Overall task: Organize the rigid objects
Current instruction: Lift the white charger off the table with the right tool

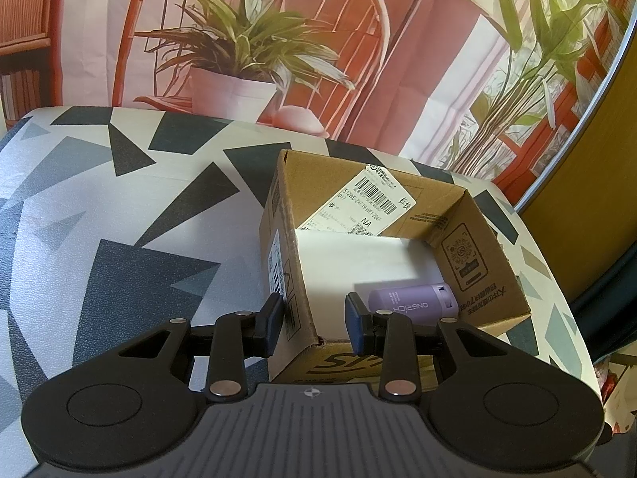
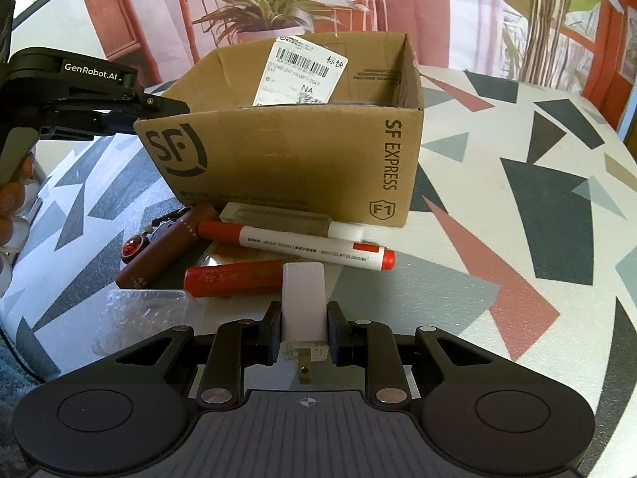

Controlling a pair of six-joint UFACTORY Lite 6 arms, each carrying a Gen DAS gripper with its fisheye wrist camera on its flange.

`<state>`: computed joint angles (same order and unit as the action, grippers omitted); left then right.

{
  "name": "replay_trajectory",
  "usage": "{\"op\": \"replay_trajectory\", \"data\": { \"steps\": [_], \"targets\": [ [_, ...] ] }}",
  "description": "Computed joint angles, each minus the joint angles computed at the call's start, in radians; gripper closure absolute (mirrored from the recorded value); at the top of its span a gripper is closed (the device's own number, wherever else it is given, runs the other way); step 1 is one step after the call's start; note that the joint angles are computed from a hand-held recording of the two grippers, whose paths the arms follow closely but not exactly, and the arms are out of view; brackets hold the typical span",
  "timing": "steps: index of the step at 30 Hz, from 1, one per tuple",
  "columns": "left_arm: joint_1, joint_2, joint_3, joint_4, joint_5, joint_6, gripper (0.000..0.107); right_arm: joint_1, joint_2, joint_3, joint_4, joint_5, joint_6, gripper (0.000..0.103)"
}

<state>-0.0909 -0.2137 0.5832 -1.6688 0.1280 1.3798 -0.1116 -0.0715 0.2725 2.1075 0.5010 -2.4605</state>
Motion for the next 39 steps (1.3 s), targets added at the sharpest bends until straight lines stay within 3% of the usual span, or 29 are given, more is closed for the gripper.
{"op": "replay_trajectory", "data": {
  "steps": [11, 16, 23, 30, 39],
  "targets": [
    [-0.036, -0.070, -0.038, -0.048, -0.044, 0.070, 0.071, -0.012, 0.006, 0.006, -0.013, 0.005, 0.008, 0.082],
    [-0.050, -0.134, -0.067, -0.249, -0.052, 0.295, 0.072, -0.011, 0.005, 0.005, -0.013, 0.005, 0.008, 0.082],
    [-0.057, -0.174, -0.083, -0.291, -0.012, 0.358, 0.072, -0.012, 0.005, 0.005, -0.016, 0.005, 0.010, 0.082],
    [-0.052, -0.130, -0.066, -0.251, 0.013, 0.321, 0.072, -0.014, 0.005, 0.005, -0.018, 0.006, 0.011, 0.082],
    [-0.070, -0.109, -0.039, -0.045, -0.018, 0.096, 0.072, -0.024, 0.003, 0.004, -0.030, 0.017, 0.023, 0.082]
  ]
}}
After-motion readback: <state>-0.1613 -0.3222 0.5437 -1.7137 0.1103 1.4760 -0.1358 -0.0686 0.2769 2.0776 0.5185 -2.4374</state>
